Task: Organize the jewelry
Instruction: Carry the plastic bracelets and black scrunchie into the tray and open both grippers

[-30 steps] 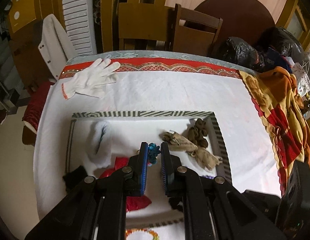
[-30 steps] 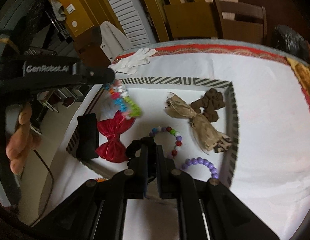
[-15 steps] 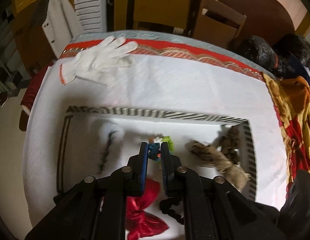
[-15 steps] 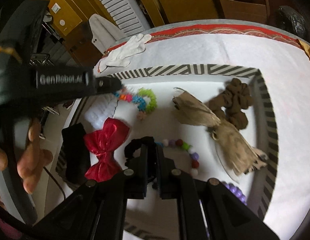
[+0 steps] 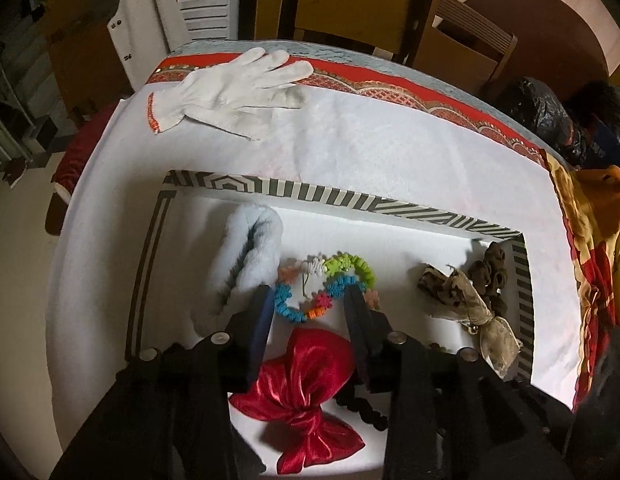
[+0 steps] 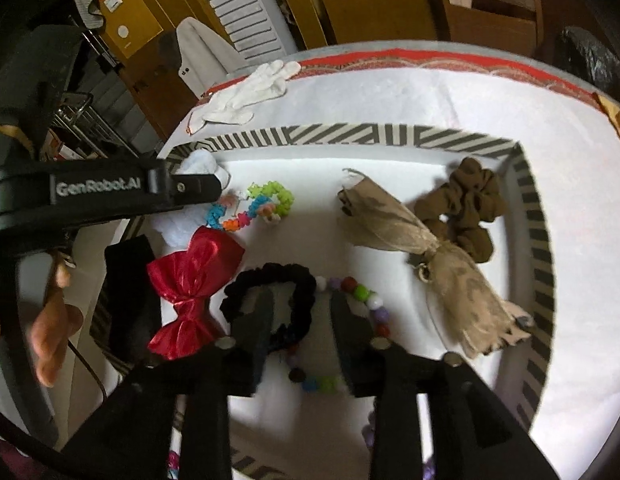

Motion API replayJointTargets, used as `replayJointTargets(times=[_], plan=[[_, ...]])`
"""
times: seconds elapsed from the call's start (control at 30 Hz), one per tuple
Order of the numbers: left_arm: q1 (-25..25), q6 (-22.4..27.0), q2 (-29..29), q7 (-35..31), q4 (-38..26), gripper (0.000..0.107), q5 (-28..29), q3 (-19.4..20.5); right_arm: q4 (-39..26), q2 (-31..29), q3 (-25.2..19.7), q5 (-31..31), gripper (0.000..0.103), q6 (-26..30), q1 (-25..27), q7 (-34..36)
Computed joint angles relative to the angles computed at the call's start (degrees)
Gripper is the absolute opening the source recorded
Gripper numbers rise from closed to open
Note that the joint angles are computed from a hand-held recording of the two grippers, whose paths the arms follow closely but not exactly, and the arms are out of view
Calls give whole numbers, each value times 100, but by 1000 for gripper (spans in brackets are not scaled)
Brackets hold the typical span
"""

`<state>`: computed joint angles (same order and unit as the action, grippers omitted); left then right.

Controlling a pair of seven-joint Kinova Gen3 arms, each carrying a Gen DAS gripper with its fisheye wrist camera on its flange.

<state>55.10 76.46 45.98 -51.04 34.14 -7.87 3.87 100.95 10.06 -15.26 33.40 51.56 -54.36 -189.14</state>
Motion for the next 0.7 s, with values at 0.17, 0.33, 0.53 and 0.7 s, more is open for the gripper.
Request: replayJointTargets(times=[0.17,0.33,0.53,0.7], plan=[[217,-165,-278,169,393,42,-244,-100,-65,-151,-142,233,42,429,-228,-251],[456,-243,-548,402,740,42,-589,-146,-193,-242,-343,382,47,957,-445,-459],[654,-447,-917,710,1280,42,-902,-95,-336,-309,-552,446,52,1566,-707,-714],[844,-624,-1270,1014,1842,42,-1229,-4,-397,-340,-696,393,53,1869,-861,-831]])
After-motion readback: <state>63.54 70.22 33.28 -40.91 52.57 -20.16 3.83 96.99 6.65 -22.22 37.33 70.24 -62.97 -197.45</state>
